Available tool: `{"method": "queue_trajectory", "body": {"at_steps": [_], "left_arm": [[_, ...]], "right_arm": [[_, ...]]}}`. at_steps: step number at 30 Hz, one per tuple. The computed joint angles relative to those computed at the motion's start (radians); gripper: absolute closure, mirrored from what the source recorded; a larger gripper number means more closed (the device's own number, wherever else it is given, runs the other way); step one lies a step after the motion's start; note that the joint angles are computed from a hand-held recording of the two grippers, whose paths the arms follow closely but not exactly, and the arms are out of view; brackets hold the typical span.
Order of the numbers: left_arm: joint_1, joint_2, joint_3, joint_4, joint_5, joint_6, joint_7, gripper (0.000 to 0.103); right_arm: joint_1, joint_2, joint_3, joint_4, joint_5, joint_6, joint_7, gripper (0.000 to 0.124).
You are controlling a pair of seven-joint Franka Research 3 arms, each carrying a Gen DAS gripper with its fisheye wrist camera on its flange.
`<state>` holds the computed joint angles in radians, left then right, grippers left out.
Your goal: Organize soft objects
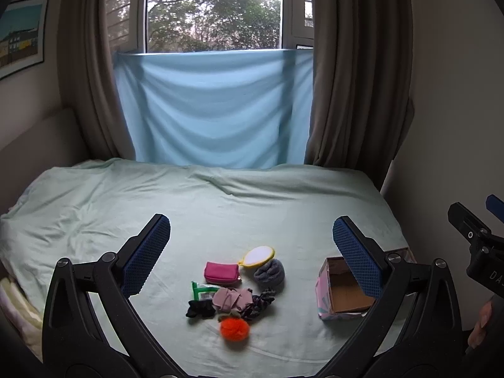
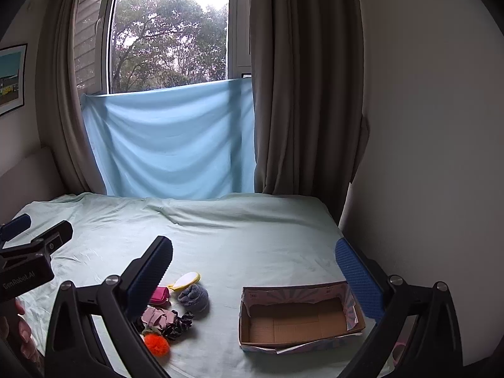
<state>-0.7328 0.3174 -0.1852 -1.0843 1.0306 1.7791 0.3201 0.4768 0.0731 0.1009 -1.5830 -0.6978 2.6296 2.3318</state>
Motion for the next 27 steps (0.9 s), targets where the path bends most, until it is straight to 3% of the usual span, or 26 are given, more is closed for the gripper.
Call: {"method": "queue_trajectory", "body": {"at_steps": [27], "left_arm": [[0.028, -0.059, -0.033, -0.104, 0.057, 0.047, -0.055, 0.000]], "right_arm": [[0.008, -0.001, 0.000, 0.008, -0.098, 0.020, 0.088, 0.021]]}}
